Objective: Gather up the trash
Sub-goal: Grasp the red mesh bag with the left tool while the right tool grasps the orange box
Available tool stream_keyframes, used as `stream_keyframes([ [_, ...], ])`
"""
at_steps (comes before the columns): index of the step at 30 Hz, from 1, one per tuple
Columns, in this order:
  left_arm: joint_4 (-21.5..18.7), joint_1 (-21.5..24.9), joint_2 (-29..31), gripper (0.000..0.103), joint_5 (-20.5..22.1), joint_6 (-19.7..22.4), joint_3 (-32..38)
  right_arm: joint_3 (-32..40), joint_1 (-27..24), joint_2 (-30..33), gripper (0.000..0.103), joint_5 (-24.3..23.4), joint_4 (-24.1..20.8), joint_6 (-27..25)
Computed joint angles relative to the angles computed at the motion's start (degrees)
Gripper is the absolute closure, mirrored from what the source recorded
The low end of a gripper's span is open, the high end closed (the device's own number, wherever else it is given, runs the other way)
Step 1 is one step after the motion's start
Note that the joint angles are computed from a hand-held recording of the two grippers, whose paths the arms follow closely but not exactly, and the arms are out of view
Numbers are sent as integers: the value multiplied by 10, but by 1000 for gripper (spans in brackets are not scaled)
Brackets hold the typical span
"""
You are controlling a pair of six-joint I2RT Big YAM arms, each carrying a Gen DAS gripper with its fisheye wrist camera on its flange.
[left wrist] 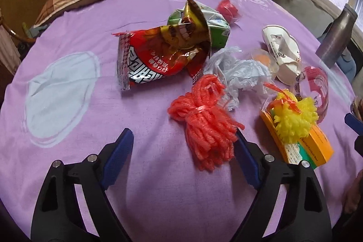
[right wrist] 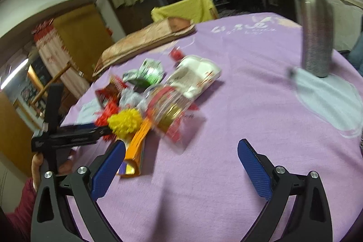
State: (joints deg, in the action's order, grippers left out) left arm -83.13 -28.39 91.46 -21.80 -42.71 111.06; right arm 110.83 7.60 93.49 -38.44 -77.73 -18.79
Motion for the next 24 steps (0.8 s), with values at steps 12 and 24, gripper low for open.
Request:
stream_keyframes([
  [12, 49, 0, -36, 68, -4, -11, -37, -18, 39, -24, 17, 53, -17, -51],
  [24, 117, 0, -83, 69, 14, -20, -80, -29, 85, -30, 83, 90, -8, -36],
])
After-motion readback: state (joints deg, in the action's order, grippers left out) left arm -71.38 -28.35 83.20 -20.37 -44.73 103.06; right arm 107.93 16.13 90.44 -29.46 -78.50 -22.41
